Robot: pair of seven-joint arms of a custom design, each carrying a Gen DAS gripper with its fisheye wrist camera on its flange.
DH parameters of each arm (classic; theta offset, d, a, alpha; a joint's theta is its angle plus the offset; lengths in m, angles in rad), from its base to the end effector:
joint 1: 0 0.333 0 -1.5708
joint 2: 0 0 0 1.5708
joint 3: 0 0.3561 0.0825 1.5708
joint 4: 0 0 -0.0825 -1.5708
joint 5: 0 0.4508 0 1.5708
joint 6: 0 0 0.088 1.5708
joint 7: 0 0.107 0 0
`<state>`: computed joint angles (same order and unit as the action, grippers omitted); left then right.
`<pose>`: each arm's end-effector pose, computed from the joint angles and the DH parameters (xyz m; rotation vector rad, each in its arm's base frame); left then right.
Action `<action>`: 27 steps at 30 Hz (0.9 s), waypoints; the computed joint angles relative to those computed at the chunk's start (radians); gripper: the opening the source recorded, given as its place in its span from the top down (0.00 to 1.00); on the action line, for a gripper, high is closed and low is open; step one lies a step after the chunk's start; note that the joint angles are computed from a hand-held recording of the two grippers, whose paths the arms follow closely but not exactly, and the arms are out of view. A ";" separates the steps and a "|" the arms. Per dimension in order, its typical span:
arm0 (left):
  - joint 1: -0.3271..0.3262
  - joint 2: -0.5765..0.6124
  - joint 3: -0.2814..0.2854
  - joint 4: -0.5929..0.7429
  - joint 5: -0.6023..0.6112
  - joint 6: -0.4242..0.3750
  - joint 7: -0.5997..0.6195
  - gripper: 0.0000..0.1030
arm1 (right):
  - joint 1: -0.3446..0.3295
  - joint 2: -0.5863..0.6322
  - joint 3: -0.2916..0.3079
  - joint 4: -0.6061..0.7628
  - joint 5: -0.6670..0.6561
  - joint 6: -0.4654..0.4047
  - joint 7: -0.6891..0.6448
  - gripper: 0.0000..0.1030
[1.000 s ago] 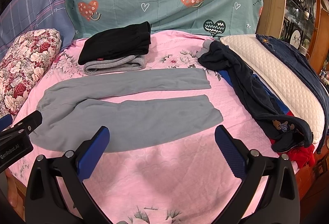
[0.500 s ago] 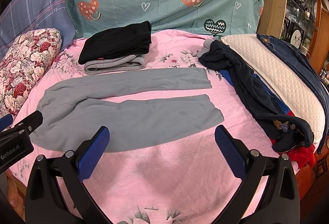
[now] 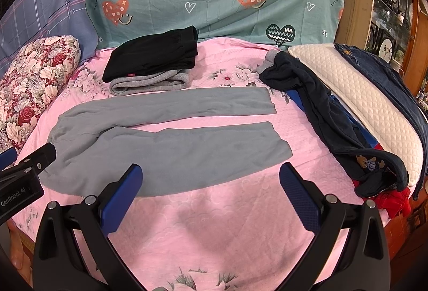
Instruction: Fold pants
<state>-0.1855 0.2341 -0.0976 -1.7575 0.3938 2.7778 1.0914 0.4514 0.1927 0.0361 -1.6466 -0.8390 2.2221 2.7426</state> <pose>0.7118 -0.2179 0.5361 -1.6622 1.8424 -0.8062 0.6571 0.3192 0.5704 -1.5388 2.0628 -0.9945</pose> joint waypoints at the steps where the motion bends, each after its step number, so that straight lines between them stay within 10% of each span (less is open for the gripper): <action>1: 0.000 0.000 0.000 0.000 -0.001 0.000 0.001 0.02 | 0.000 0.000 0.000 0.000 0.001 0.000 0.000 0.01; 17: 0.000 0.005 -0.002 0.001 -0.005 -0.009 0.006 0.02 | 0.003 0.004 -0.001 0.000 0.003 0.002 -0.001 0.01; 22: 0.088 0.092 -0.105 0.080 -0.303 -0.169 0.270 0.02 | -0.017 0.018 -0.004 -0.010 0.059 0.021 -0.038 0.01; 27: 0.116 0.151 -0.093 0.110 -0.460 -0.267 0.326 0.02 | -0.048 0.035 -0.010 -0.029 0.201 0.016 -0.085 0.01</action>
